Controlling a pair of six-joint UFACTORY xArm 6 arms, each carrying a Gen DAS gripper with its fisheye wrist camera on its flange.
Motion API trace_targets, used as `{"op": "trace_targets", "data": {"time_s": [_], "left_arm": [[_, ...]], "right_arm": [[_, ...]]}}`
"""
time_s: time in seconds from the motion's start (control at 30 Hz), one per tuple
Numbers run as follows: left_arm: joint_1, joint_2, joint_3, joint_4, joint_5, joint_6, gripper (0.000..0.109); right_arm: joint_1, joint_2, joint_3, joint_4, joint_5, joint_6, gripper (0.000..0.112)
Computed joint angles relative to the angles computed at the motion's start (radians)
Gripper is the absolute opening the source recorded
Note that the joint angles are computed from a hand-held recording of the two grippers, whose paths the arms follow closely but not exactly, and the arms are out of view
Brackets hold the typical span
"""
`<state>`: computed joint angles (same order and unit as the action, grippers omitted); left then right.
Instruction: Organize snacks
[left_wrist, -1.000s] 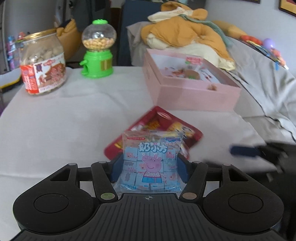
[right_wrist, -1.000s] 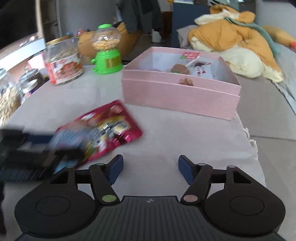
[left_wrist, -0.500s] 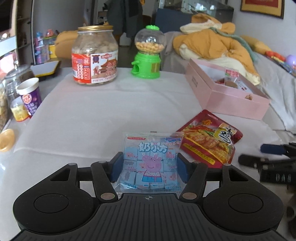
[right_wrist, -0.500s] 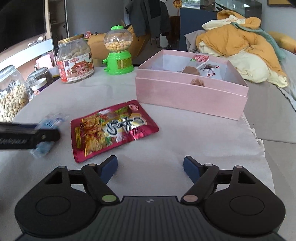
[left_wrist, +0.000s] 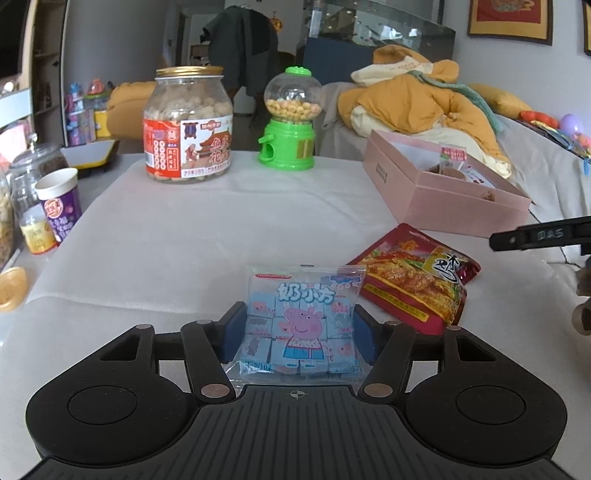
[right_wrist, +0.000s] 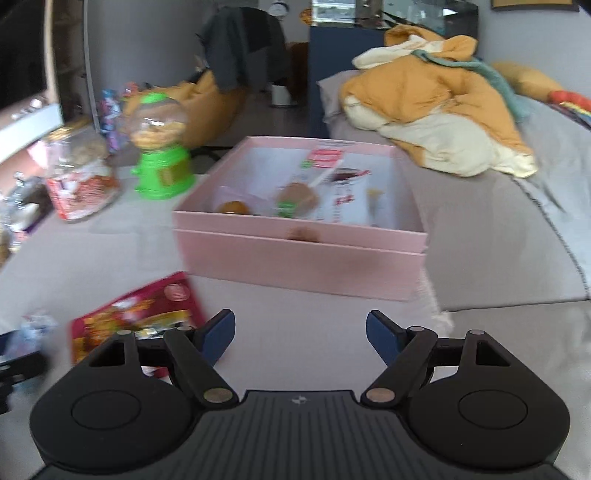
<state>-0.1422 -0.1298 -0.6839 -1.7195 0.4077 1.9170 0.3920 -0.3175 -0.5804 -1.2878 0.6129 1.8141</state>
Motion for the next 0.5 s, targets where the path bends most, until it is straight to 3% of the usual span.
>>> {"op": "trace_targets", "data": {"time_s": [0.17, 0.23, 0.37, 0.5], "left_arm": [[0.005, -0.003, 0.004, 0.003, 0.010, -0.008, 0.066], [0.006, -0.004, 0.005, 0.005, 0.013, -0.011, 0.066], [0.007, -0.004, 0.005, 0.003, 0.013, -0.008, 0.066], [0.013, 0.000, 0.003, 0.007, 0.020, -0.010, 0.066]], "right_arm": [[0.006, 0.126, -0.075, 0.047, 0.013, -0.080, 0.079], [0.026, 0.147, -0.089, 0.023, 0.013, -0.037, 0.074], [-0.001, 0.144, -0.091, 0.056, -0.156, -0.123, 0.074], [0.050, 0.107, -0.090, 0.016, -0.119, -0.109, 0.074]]}}
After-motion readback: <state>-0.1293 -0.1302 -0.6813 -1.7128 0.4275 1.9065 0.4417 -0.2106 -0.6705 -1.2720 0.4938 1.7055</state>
